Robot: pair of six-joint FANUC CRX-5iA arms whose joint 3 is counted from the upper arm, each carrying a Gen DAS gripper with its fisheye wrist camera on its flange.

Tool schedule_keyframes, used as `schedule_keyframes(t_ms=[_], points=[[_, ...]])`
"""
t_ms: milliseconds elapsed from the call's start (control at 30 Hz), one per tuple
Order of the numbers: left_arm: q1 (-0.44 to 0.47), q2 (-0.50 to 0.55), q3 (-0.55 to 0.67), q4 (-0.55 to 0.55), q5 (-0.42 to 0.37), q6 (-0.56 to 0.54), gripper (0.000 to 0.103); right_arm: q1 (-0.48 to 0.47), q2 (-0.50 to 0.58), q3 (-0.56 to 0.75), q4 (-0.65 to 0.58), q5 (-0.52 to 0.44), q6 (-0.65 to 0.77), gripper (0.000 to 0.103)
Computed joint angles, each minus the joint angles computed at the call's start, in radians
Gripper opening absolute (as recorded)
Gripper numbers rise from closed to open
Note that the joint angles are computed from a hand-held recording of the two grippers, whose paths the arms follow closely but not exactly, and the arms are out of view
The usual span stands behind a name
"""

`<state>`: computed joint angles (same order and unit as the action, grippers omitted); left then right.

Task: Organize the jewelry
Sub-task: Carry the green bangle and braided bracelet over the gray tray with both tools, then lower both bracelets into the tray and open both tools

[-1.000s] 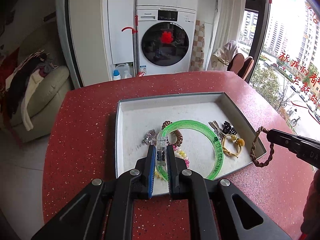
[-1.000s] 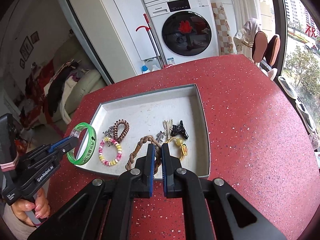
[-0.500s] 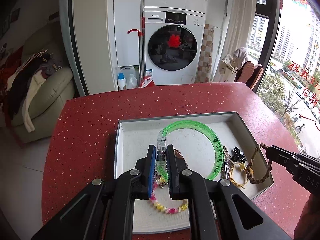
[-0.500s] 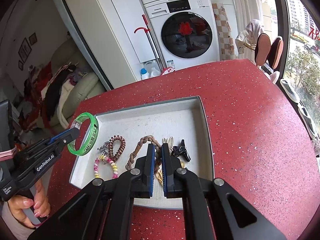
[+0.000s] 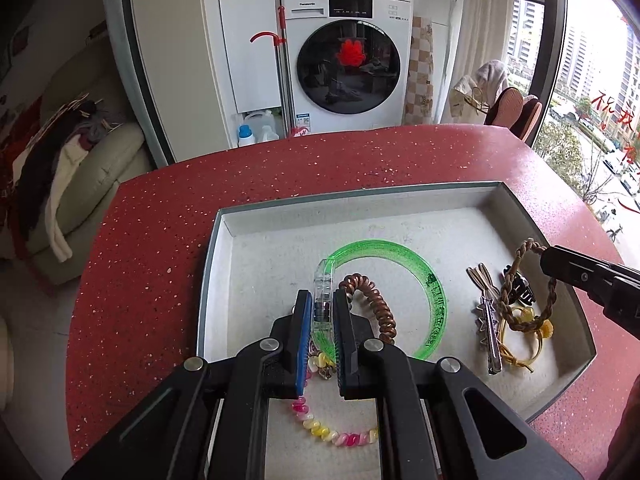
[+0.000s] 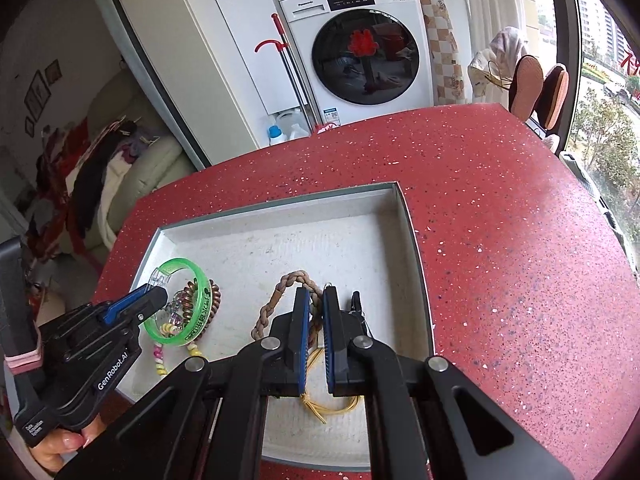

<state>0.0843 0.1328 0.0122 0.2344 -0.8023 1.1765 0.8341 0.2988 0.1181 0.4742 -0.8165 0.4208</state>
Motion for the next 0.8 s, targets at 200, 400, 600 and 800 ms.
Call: schedule_keyframes(t_ms=[200, 400, 600, 800], points=[[-0.014, 0.015, 0.001, -0.031, 0.001, 0.017, 0.029, -0.004, 0.028, 0.012, -0.016, -0.014, 0.019, 0.007], [-0.023, 0.006, -0.017, -0.059, 0.033, 0.013, 0.029, 0.001, 0.043, 0.01, 0.016, -0.025, 0.022, 0.007], [-0.029, 0.011, -0.016, -0.08, 0.039, 0.03, 0.03, 0.011, 0.048, 0.011, 0.042, -0.038, 0.017, 0.008], [-0.024, 0.009, -0.018, -0.069, 0.035, 0.028, 0.03, 0.005, 0.042, 0.012, 0.01, -0.026, 0.031, 0.011]])
